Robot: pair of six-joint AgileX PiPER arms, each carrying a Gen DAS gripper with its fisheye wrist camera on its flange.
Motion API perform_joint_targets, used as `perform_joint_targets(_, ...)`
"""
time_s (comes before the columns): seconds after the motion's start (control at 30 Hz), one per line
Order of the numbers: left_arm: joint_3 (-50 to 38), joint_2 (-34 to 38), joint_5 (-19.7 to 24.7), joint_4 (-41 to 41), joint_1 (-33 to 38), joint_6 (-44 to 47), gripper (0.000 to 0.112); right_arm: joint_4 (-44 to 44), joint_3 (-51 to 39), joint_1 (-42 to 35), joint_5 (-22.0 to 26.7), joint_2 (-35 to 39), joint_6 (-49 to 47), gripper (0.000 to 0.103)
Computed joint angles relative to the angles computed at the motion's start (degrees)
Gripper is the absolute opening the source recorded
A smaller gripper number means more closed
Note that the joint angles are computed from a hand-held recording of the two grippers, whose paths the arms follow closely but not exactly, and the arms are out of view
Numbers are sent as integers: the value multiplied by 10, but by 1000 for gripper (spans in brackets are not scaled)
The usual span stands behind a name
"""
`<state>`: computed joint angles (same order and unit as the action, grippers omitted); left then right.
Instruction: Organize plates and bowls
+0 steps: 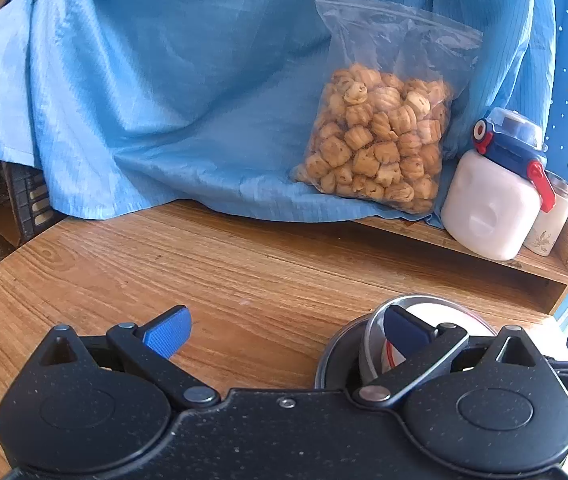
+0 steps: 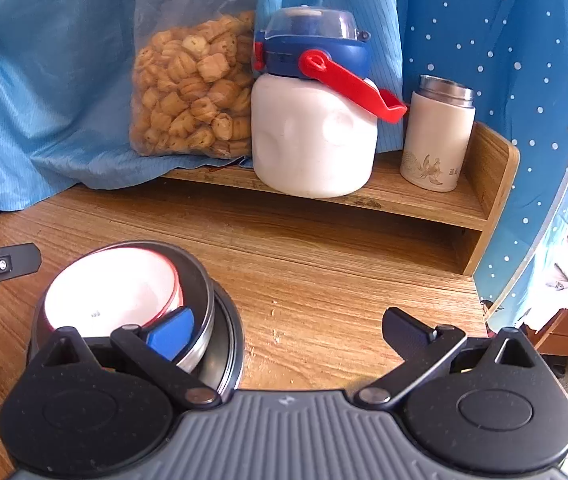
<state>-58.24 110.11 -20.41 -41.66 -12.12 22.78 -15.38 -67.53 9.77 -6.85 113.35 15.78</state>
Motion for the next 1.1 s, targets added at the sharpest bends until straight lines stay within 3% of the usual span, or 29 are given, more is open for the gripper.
perform_joint_targets(0.17, 30, -18, -11, -1, -4, -7, 102, 204, 54, 14, -52, -28, -191, 103)
perform_joint_targets(0.27, 62, -33, -36, 23, -9, -27, 102, 240, 84, 21, -74, -47, -219, 103)
perform_joint_targets(0.37, 98, -45, -78, 42, -18, -51, 102, 259, 121, 31, -110, -66, -222, 103)
perform_joint_targets(0.67, 192, -81, -142, 90, -26, -125, 102, 349, 217, 81, -205, -102, -269, 103)
perform_joint_targets(0.8, 244, -96, -186, 122, -31, -161, 102, 351, 263, 104, -251, -112, -235, 103)
perform_joint_targets(0.97, 326, -100, -298, 142, -49, -183, 102, 348, 321, 135, -315, -118, -183, 103)
perform_joint_targets(1.1, 364, -91, -355, 144, -62, -188, 102, 352, 362, 157, -363, -119, -160, 103)
